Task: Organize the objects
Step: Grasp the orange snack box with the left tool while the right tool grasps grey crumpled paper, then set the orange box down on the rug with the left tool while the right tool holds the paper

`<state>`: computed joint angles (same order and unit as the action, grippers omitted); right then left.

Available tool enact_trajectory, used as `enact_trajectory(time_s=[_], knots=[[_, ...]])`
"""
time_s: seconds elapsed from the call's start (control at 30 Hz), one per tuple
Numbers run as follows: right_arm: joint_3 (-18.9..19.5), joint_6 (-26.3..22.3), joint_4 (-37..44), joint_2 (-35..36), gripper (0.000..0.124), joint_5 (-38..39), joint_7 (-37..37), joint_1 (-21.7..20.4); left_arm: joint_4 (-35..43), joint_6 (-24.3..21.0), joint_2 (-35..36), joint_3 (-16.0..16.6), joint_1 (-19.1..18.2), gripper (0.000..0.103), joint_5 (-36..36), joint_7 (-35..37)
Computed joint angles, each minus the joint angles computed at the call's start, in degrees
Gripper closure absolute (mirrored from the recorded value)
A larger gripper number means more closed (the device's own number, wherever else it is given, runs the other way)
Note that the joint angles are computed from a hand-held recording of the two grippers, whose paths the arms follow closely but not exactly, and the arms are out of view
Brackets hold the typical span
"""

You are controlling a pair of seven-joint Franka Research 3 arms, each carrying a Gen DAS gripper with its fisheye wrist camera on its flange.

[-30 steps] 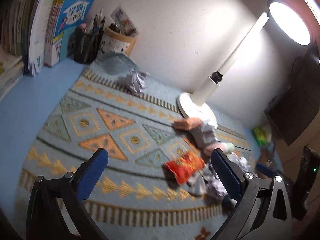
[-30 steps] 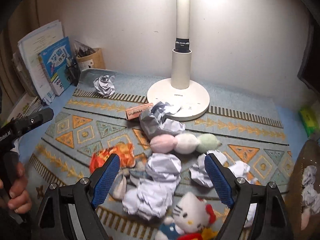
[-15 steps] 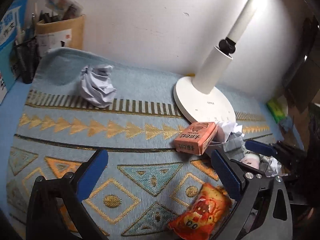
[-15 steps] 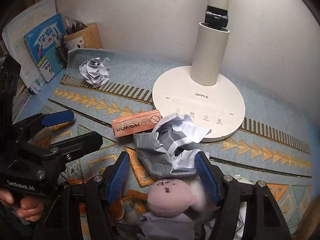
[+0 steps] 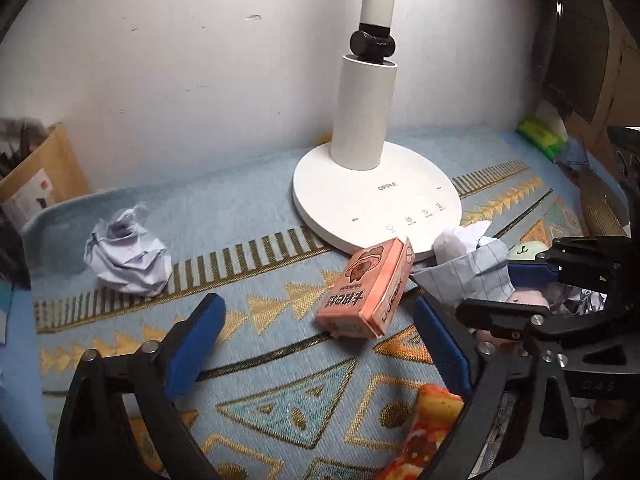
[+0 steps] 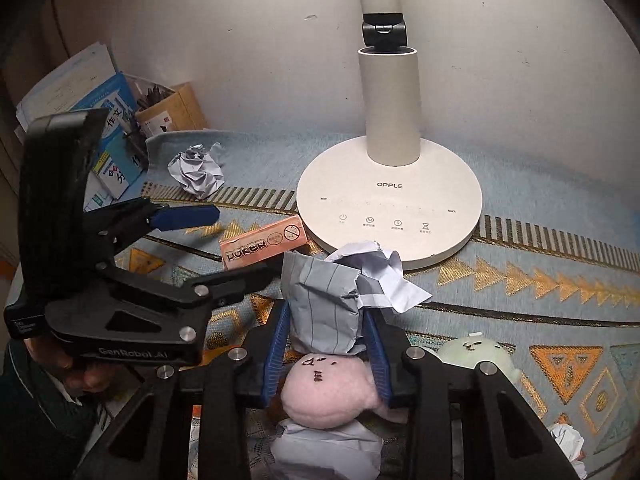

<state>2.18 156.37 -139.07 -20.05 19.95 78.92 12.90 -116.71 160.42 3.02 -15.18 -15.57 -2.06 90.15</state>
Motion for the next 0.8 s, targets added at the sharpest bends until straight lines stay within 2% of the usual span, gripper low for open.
enact_trajectory(time_s=[0.07,0.13,0.17,0.2,0.27,0.33,0.37,0.43,0.47,0.53,0.57,0.63,0.67,0.73,0.8], knots=[[0.07,0.44,-0.16,-0.02,0.088,0.31,0.64,-0.06,1.72,-3.09,1.31,-0.83,0.30,0.021,-3.32,5.61],[0.15,0.89,-0.17,0.13,0.088,0.48,1.69,-0.29,0.92,-3.05,1.36,-1.23,0.20,0.021,-4.55,8.14],[0.21,1.10,-0.18,0.26,0.088,0.56,2.22,-0.35,0.36,-2.10,1.42,-1.10,-0.17,0.021,-2.96,7.41],[0.31,1.21,-0.16,0.34,0.088,0.38,2.54,-0.43,0.46,-1.61,1.72,-0.41,-1.12,0.021,2.65,3.39],[0.76,1.78,-0.34,0.30,0.088,-0.56,3.35,-0.78,0.31,0.15,1.73,1.02,-2.63,0.038,13.98,-5.57],[0.45,2.99,-0.95,-0.13,0.088,-0.21,3.62,-0.61,2.34,-1.44,3.02,1.78,-3.41,0.073,21.04,-12.64],[-0.41,4.09,-1.67,-0.80,0.088,1.14,2.87,0.05,2.66,-1.57,3.21,1.68,-3.33,0.075,22.06,-13.64],[-3.80,8.43,-3.43,-2.49,0.088,6.91,-2.04,3.80,1.59,-0.17,2.31,1.22,-2.41,0.088,20.75,-13.46],[-5.77,10.94,-4.28,-3.65,0.088,10.23,-5.29,6.27,0.81,0.63,1.59,0.91,-1.76,0.087,18.48,-12.79],[-8.89,15.27,-5.47,-6.03,0.088,15.38,-11.28,10.96,-0.58,1.00,-0.32,-0.45,0.06,0.087,6.90,-5.87],[-9.31,15.29,-5.44,-6.83,0.088,16.46,-12.51,11.95,-1.65,1.13,-1.87,-0.62,0.45,0.088,1.79,-3.17],[-7.10,12.77,-4.97,-7.99,0.088,16.27,-11.25,10.71,-4.80,1.23,-6.06,0.20,0.14,0.087,-4.18,-1.62],[-5.68,11.75,-5.20,-9.10,0.088,15.89,-10.33,10.09,-6.62,0.26,-8.52,0.67,-0.05,0.087,-4.27,-3.75],[-3.43,10.07,-6.91,-13.07,0.088,15.09,-9.89,10.38,-11.94,-0.67,-14.53,0.49,0.31,0.087,0.70,-11.01],[-0.38,8.10,-10.01,-18.46,0.087,13.54,-8.28,10.40,-18.11,-1.17,-20.99,2.00,-2.30,0.088,-0.90,-12.60]])
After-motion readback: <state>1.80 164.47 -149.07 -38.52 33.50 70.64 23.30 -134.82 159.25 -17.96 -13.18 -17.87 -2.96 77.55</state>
